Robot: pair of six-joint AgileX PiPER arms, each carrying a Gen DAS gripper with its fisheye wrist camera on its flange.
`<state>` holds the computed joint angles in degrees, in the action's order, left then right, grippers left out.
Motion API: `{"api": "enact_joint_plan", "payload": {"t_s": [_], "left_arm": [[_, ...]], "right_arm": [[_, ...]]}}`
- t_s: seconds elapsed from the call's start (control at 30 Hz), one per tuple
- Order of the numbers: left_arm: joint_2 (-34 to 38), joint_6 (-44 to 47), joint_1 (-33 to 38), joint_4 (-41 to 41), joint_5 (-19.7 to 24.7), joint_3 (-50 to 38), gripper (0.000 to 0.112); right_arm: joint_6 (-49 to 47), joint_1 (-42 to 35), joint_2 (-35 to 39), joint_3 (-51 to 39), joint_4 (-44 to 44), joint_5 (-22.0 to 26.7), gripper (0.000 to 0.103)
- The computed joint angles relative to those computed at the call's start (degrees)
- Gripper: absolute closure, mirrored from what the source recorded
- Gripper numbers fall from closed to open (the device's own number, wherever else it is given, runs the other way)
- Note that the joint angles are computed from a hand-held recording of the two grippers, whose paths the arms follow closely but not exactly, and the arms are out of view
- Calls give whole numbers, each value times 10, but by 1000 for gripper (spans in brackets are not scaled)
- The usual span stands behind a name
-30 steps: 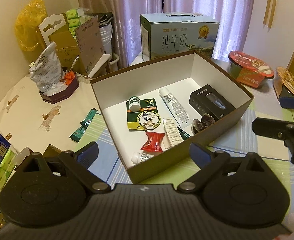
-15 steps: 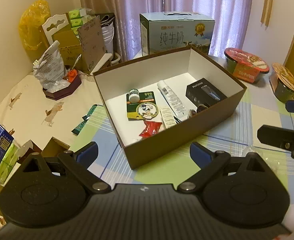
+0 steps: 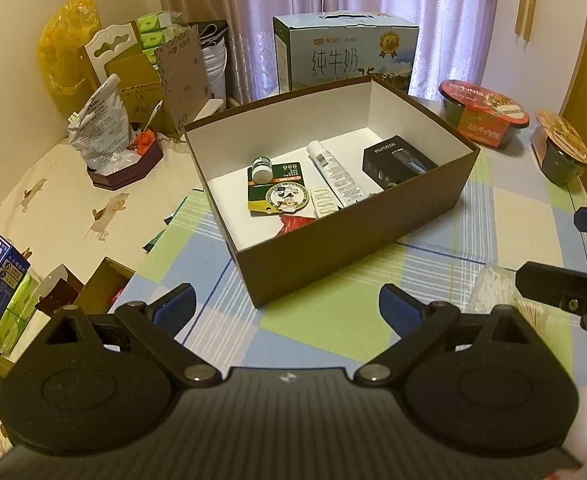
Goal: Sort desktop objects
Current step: 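Withdraw both tools from the box toward the floss box and cotton swabs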
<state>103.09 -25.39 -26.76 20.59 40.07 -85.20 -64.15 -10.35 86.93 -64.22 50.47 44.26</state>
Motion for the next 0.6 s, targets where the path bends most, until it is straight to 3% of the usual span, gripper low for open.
{"api": "enact_joint_plan", "payload": {"t_s": [0.4,0.6], "left_arm": [[-19,-7,-12,1,-33,68,16],[-15,38,-12,-31,-59,102,16]], "right_arm": [[-4,-35,-36,87,-21,-21,2],[19,-56,-41,130,-52,-37,2]]}}
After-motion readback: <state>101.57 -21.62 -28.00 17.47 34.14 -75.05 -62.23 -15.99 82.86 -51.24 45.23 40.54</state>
